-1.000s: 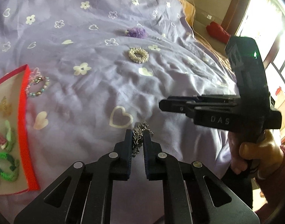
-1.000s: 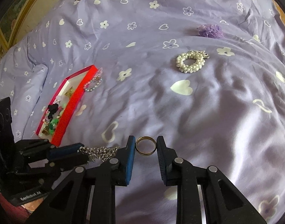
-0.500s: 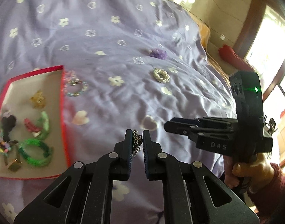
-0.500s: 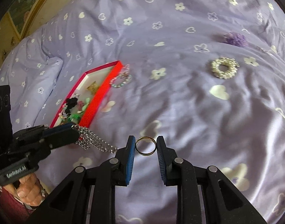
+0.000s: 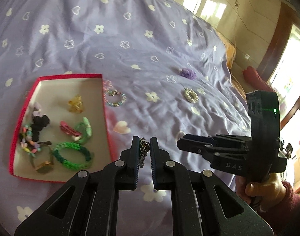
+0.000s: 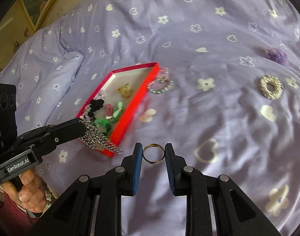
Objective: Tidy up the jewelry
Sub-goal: 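Carry the silver chain and gold ring over the red box with both tools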
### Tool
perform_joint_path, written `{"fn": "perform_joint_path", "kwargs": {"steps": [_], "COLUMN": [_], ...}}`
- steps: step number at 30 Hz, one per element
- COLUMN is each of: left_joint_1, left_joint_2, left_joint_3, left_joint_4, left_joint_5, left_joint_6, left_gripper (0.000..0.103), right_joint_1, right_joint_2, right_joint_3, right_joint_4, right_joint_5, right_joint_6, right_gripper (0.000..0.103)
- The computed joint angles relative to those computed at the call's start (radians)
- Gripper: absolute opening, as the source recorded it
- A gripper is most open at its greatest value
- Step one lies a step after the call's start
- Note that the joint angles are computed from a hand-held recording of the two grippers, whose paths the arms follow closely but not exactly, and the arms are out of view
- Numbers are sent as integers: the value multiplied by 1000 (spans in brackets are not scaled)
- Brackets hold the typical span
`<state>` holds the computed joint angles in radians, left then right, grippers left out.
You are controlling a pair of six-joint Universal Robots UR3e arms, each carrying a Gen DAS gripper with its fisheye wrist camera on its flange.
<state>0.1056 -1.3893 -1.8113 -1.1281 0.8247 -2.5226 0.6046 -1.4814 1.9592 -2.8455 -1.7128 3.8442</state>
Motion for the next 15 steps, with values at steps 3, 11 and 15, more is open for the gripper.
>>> {"fn": "perform_joint_path", "kwargs": {"steps": [3,11,15], "left_joint_1": [40,139,174], "left_joint_2": [5,-21,-61], "left_joint_3": [13,60,97], "left_joint_4": [-13,-19,-8], "left_joint_5": [-11,-27,-20], "left_joint_6": [6,7,0], "left_gripper": [8,8,8], "right_joint_1": [9,12,8], "right_joint_2": [49,179,257], "right_joint_3": [-72,-241,-348], "right_joint_4": [11,22,33], "right_joint_5": [9,59,92], "right_joint_6": [-16,-40,-54], "right_gripper": [23,23,23]}}
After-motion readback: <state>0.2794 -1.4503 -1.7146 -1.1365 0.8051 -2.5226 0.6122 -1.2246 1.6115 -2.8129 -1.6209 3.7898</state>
